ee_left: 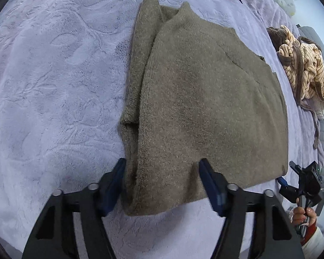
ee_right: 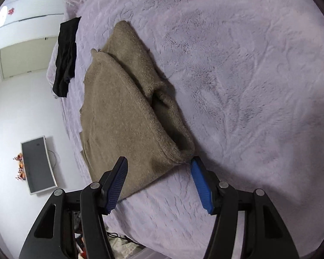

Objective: Fold small clothes
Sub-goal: 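Open both tools to release the folded hem onto the sweater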

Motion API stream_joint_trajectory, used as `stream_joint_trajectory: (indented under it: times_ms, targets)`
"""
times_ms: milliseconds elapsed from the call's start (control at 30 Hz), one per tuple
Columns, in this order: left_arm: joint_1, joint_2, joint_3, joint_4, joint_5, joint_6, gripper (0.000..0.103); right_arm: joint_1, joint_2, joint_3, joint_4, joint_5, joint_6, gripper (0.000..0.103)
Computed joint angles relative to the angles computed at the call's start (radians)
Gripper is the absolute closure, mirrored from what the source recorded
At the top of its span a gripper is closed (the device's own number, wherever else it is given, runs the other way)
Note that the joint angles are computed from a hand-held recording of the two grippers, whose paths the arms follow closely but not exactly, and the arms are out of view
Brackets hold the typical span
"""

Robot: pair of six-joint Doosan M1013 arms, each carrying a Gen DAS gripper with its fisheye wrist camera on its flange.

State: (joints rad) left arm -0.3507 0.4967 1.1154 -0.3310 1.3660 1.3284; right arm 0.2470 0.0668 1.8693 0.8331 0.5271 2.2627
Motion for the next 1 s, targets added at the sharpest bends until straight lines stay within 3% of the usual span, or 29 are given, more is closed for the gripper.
stream_joint_trajectory:
  times_ms: [33, 67, 100, 133, 300, 400, 467, 533, 600, 633, 733, 1000]
  targets:
    - [-0.003, 0.002, -0.001, 0.008, 0.002, 0.009, 0.059, -0.003, 0.012, 0.005, 0.053, -0.01, -0.007, 0.042]
    - [-0.003, 0.002, -0.003, 0.009, 0.0, 0.023, 0.071, -0.006, 0.021, 0.005, 0.089, -0.009, -0.011, 0.053]
    - [0.0, -0.004, -0.001, 0.0, -0.004, 0.036, 0.077, -0.011, 0.029, 0.0, 0.12, 0.005, -0.029, 0.087]
    - [0.006, -0.016, 0.01, -0.021, -0.02, 0.054, 0.081, -0.013, 0.029, -0.012, 0.099, 0.014, -0.03, 0.093]
    - [0.011, -0.057, 0.065, 0.007, -0.048, 0.088, 0.081, -0.006, 0.011, -0.085, -0.189, 0.125, 0.039, 0.094]
    - [0.017, -0.069, 0.104, 0.007, -0.071, 0.082, 0.081, -0.011, 0.04, -0.1, -0.261, 0.236, 0.061, 0.093]
    - [0.018, -0.08, 0.114, 0.025, -0.077, 0.068, 0.078, -0.008, 0.053, -0.104, -0.278, 0.255, 0.059, 0.093]
    - [0.014, -0.096, 0.123, 0.072, -0.075, 0.049, 0.07, -0.002, 0.055, -0.113, -0.31, 0.266, 0.079, 0.093]
    - [0.018, -0.117, 0.141, 0.117, -0.073, 0.024, 0.042, 0.002, 0.053, -0.117, -0.324, 0.27, 0.091, 0.091]
    - [0.016, -0.125, 0.148, 0.158, -0.07, -0.004, 0.037, 0.004, 0.049, -0.117, -0.332, 0.273, 0.103, 0.089]
    - [0.022, -0.14, 0.172, 0.168, -0.061, -0.026, 0.036, 0.008, 0.047, -0.13, -0.37, 0.302, 0.144, 0.081]
    - [0.01, -0.154, 0.217, 0.21, -0.077, -0.053, 0.036, 0.073, 0.09, -0.258, -0.554, 0.482, 0.214, 0.078]
